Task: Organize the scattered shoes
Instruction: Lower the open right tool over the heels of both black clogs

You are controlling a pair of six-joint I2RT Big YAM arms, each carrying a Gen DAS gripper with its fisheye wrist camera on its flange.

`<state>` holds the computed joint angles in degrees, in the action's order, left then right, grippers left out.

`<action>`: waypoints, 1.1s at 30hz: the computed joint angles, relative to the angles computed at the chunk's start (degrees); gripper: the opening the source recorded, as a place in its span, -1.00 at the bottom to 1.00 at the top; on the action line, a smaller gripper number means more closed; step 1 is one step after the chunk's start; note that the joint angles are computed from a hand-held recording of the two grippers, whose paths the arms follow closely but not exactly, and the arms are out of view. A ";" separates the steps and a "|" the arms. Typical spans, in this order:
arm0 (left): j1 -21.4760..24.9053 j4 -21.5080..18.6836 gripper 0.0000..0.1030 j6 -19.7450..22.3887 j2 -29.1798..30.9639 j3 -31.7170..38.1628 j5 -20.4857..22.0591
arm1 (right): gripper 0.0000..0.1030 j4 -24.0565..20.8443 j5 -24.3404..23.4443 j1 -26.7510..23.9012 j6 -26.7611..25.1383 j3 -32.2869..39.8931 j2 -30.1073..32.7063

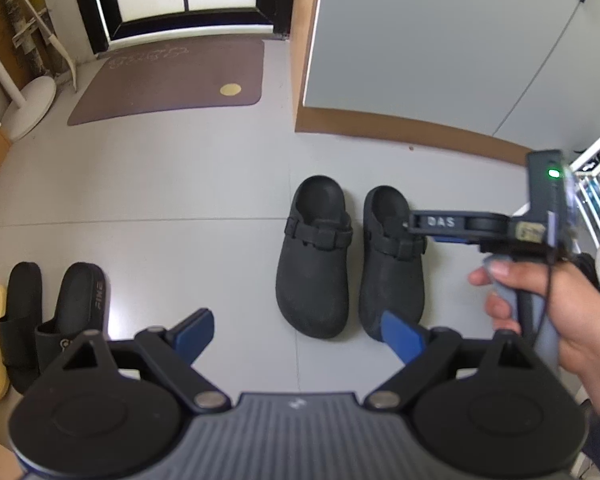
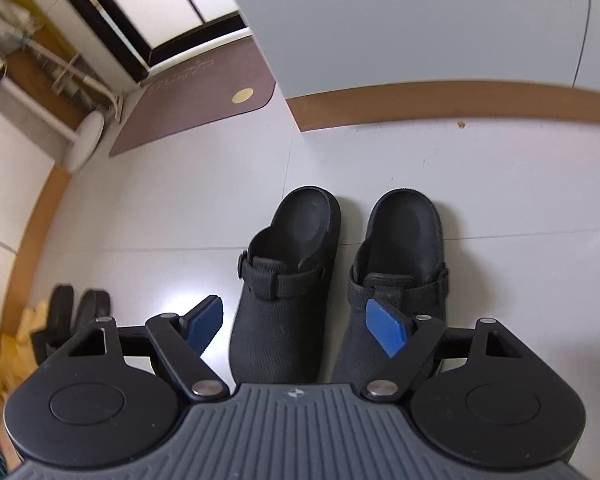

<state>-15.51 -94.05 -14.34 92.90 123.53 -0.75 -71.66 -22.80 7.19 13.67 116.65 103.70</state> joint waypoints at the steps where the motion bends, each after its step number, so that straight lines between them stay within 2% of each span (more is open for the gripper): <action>1: 0.02 0.09 0.80 0.01 0.04 0.07 -0.05 | 0.61 0.47 -0.87 -0.17 0.62 0.11 0.52; 5: 0.05 0.24 0.80 0.11 0.19 0.02 -0.08 | 0.60 2.48 0.16 0.09 2.84 -0.13 2.62; 8: -0.09 0.16 0.80 0.59 0.11 -0.20 -0.11 | 0.60 4.56 2.73 0.67 4.41 -0.93 3.21; 12: -0.34 0.02 0.80 1.15 0.15 -0.29 0.03 | 0.60 7.37 4.57 1.37 10.54 -1.43 4.70; 15: -0.53 -0.12 0.80 1.24 0.26 -0.19 0.12 | 0.60 9.04 8.98 2.50 11.49 -0.85 5.97; 20: -0.94 -0.25 0.81 2.20 0.78 0.08 0.43 | 0.60 7.72 12.96 4.03 10.31 2.47 10.02; 24: -0.73 -0.48 0.81 2.41 0.99 -0.14 -0.17 | 0.60 7.69 18.61 5.83 8.13 4.99 12.17; 27: -0.49 -0.48 0.81 2.17 1.02 -0.16 0.34 | 0.60 5.88 18.32 6.51 6.12 8.11 14.52; 32: -0.61 -0.52 0.81 2.93 0.95 -0.36 0.97 | 0.60 1.41 18.88 7.09 5.90 12.35 18.09; 33: -0.65 -0.51 0.81 3.06 0.93 -0.37 0.86 | 0.60 2.28 18.72 7.03 6.23 11.33 17.94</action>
